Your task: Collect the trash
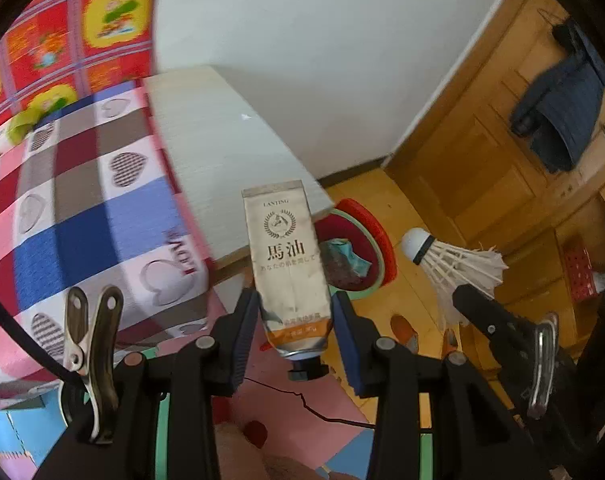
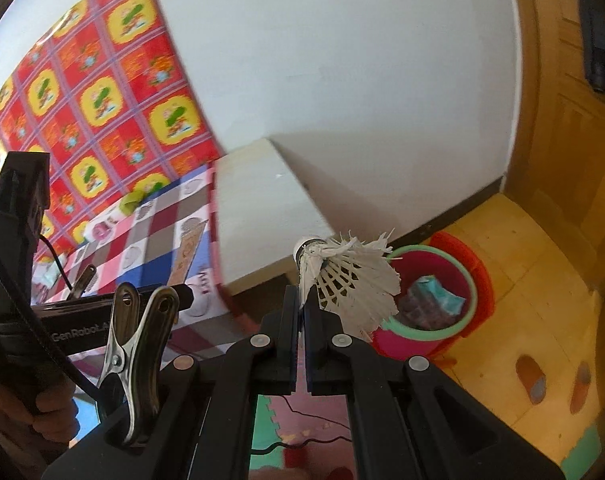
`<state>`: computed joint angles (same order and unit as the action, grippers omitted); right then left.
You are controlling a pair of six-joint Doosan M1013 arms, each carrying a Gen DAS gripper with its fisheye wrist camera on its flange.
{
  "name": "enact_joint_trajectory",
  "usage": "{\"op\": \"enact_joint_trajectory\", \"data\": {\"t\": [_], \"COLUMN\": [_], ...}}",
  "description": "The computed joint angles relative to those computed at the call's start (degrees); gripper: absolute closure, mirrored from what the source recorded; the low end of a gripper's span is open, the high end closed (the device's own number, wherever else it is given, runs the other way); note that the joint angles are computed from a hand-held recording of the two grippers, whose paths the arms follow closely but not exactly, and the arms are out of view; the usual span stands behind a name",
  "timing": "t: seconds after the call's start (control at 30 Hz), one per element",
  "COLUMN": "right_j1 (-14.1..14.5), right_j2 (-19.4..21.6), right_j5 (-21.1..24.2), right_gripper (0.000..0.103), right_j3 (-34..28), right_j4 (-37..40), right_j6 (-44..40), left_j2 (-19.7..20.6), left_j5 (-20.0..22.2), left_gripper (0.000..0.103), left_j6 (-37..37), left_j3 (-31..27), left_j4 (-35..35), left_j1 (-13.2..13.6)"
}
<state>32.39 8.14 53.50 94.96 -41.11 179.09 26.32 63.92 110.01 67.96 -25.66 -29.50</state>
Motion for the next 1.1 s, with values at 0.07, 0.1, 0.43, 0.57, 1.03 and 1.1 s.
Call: {"op": "enact_joint_trajectory", "data": {"t": [0.07, 0.1, 0.43, 0.57, 1.03, 1.1], "right_j1": [-0.4, -0.6, -3.1, -4.3, -10.1, -11.1], "right_j2": [-0.5, -0.7, -1.2, -1.2, -2.7, -2.9], "right_j5": [0.5, 0.7, 3.7, 3.7, 1.3, 0.4], "right_gripper": [0.100, 0.100, 0.100, 0.100, 0.100, 0.100], "right_j3": [0.7, 1.0, 2.8, 3.3, 9.0, 10.1], "right_j4": [0.2, 0.4, 0.6, 0.6, 4.4, 5.1], "right_j6": [0.6, 0.8, 0.2, 0.7, -2.4, -4.4], "left_j2": [0.7, 1.0, 6.2, 8.8, 15.9, 16.9], "left_j5": [0.7, 1.0, 5.4, 7.4, 10.9, 10.8], "left_gripper": [0.063, 0.063, 0.063, 0.063, 0.063, 0.063], "left_j6": [0.6, 1.0, 5.0, 6.0, 1.8, 1.0], "left_j3": [-0.8, -1.2, -7.8, -11.3, -19.0, -19.9], "left_j4": [-0.3, -0.5, -3.2, -3.4, -0.4, 0.2], "left_j1": [-0.7, -1.0, -4.0, -5.0, -9.8, -10.5]}}
